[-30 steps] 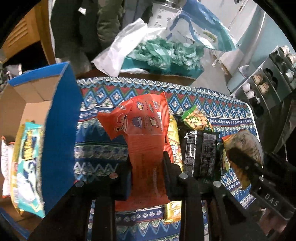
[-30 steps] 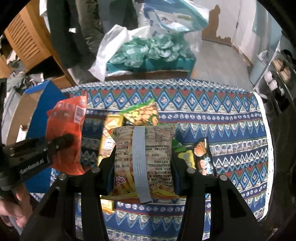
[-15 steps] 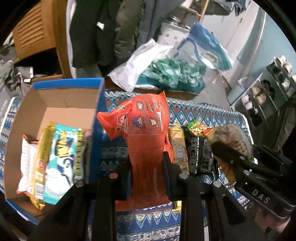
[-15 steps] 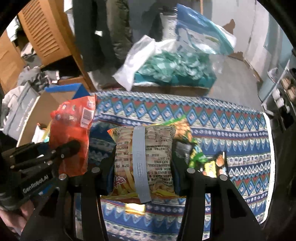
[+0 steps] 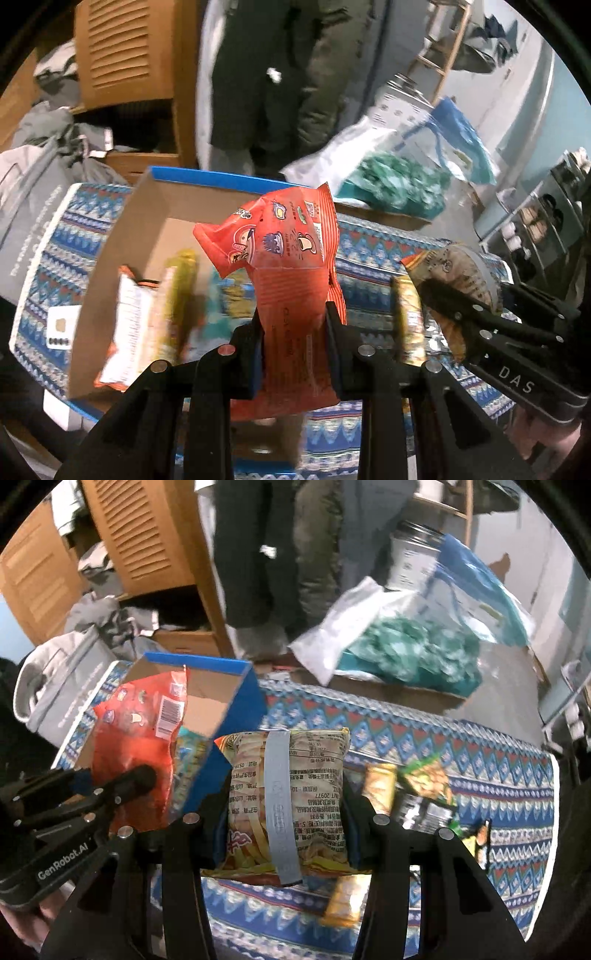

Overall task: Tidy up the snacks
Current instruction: 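Carry the red and beige bags into the box and open both tools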

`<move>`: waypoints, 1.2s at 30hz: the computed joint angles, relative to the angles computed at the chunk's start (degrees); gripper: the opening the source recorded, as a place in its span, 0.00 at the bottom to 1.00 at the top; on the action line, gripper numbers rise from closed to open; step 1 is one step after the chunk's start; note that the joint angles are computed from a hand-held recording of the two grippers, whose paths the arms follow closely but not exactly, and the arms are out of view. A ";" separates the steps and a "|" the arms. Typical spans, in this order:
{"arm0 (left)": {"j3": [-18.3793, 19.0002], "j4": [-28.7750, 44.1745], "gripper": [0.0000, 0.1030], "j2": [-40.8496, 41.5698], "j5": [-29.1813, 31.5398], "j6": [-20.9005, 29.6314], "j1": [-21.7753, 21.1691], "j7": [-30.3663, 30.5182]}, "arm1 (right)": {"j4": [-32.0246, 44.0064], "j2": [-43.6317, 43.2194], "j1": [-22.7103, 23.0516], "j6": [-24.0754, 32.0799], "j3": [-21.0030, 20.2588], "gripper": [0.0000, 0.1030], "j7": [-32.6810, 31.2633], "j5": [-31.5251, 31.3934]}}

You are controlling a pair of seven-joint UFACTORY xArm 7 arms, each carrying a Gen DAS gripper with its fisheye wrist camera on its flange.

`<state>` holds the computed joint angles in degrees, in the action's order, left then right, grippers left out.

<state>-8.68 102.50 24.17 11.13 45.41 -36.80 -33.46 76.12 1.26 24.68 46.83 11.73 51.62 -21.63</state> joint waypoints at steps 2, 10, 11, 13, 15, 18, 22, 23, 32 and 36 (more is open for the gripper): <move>0.46 -2.09 0.27 -1.45 -0.03 -0.50 0.90 -0.24 | 2.28 2.04 0.50 0.39 0.29 0.46 -0.36 0.02; 0.75 -8.61 0.27 -5.13 -0.50 -2.12 4.73 -1.64 | 11.51 10.43 4.23 1.83 -0.77 0.46 -2.79 1.54; 0.70 -9.42 0.27 -5.51 -0.79 -2.36 5.21 -1.82 | 12.69 11.48 4.75 2.07 -1.00 0.46 -3.01 1.74; 0.55 -10.68 0.27 -5.97 -1.20 -2.86 6.00 -1.96 | 14.61 13.24 5.74 2.40 -1.43 0.46 -3.45 2.19; 0.51 -11.56 0.27 -6.22 -1.09 -3.03 6.44 -2.10 | 16.44 14.92 6.58 2.73 -1.84 0.46 -4.07 2.81; 0.39 -12.50 0.27 -6.31 -1.22 -3.26 7.07 -1.93 | 18.82 17.19 7.63 3.10 -2.47 0.46 -4.68 3.75; 0.29 -13.18 0.28 -6.10 -1.92 -2.99 7.82 -1.38 | 20.91 19.17 8.37 2.97 -3.17 0.46 -5.19 5.26; 0.45 -13.53 0.28 -6.16 -1.63 -3.13 7.83 -1.65 | 21.29 19.54 8.47 2.89 -3.31 0.46 -5.42 5.57; 0.56 -15.50 0.50 -7.43 -0.94 -3.87 8.22 -3.52 | 22.78 21.30 9.16 2.22 -4.10 0.48 -7.04 7.34; 0.52 -15.57 0.56 -7.85 0.38 -3.87 7.93 -4.41 | 21.88 20.50 9.29 1.78 -4.45 0.52 -6.62 6.92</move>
<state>-8.16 86.93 16.32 11.51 41.54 -28.87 -37.87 97.99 21.76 33.97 48.61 7.28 45.00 -14.71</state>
